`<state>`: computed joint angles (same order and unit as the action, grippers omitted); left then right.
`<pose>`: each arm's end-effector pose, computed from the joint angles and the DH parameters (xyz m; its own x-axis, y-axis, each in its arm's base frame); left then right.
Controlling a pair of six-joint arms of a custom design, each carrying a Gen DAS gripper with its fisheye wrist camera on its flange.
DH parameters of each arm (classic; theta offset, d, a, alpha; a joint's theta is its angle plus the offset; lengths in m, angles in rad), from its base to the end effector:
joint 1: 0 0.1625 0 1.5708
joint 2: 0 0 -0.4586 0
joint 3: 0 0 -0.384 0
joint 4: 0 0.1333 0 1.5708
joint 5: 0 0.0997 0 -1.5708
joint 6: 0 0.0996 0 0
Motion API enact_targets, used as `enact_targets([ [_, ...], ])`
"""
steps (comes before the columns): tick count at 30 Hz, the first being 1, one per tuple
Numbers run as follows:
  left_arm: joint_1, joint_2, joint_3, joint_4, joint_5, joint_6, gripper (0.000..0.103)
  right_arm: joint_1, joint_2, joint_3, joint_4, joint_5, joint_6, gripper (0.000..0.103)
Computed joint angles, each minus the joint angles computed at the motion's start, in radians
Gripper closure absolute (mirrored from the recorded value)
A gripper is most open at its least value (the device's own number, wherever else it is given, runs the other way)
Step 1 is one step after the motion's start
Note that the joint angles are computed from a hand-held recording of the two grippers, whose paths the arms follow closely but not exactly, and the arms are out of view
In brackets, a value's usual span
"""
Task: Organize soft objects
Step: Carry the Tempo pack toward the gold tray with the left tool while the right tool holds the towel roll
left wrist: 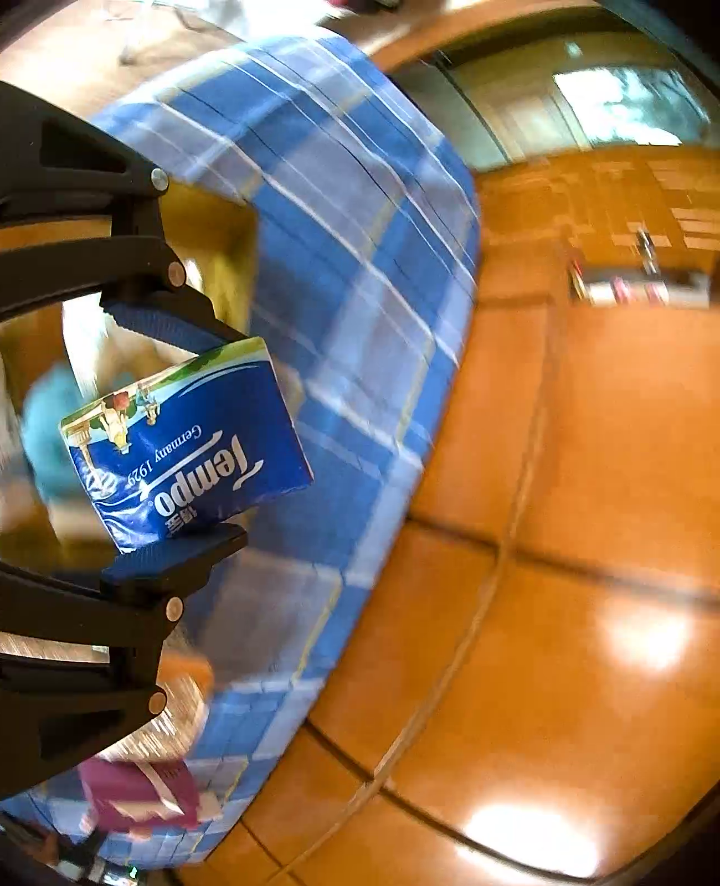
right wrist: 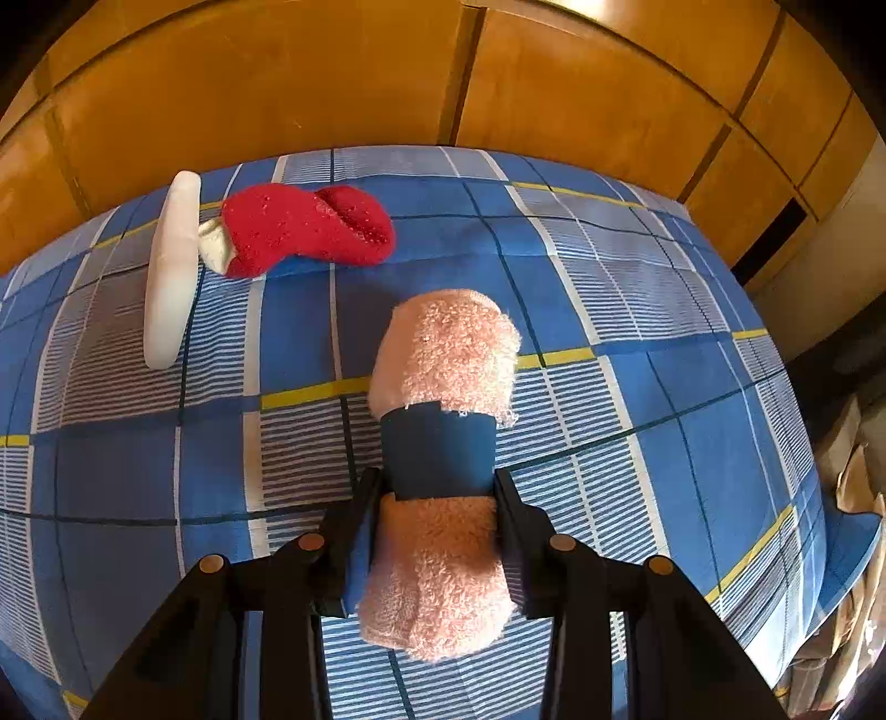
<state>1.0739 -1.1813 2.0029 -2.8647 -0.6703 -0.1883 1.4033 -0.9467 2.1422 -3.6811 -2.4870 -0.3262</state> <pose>-0.0776 -0.5865 0.2958 -0.7828 -0.1635 -0.6003 0.2830 0.7658 -0.5775 -0.0328 -0.5194 0.2194 -0.5020 0.4906 0.7123 -0.0625 0.8008 -0.5956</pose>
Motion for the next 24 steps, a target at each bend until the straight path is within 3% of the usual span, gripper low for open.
enact_targets([
  [5, 0.093, -0.082, 0.088, 0.016, -0.007, -0.034, 0.041, 0.011, 0.035, -0.016, -0.060, -0.041, -0.058, 0.065],
  [9, 0.163, -0.100, 0.113, 0.011, -0.028, -0.065, 0.041, 0.026, 0.079, -0.033, -0.136, -0.084, -0.129, 0.065],
  [12, 0.200, -0.089, 0.103, 0.013, -0.029, -0.065, 0.041, 0.027, 0.083, -0.034, -0.149, -0.088, -0.129, 0.065],
  [18, 0.228, -0.044, 0.081, -0.013, -0.007, 0.017, 0.036, 0.034, 0.101, -0.045, -0.177, -0.115, -0.147, 0.065],
  [24, 0.219, -0.056, 0.122, -0.069, 0.002, 0.024, 0.029, 0.035, 0.101, -0.047, -0.171, -0.120, -0.139, 0.065],
])
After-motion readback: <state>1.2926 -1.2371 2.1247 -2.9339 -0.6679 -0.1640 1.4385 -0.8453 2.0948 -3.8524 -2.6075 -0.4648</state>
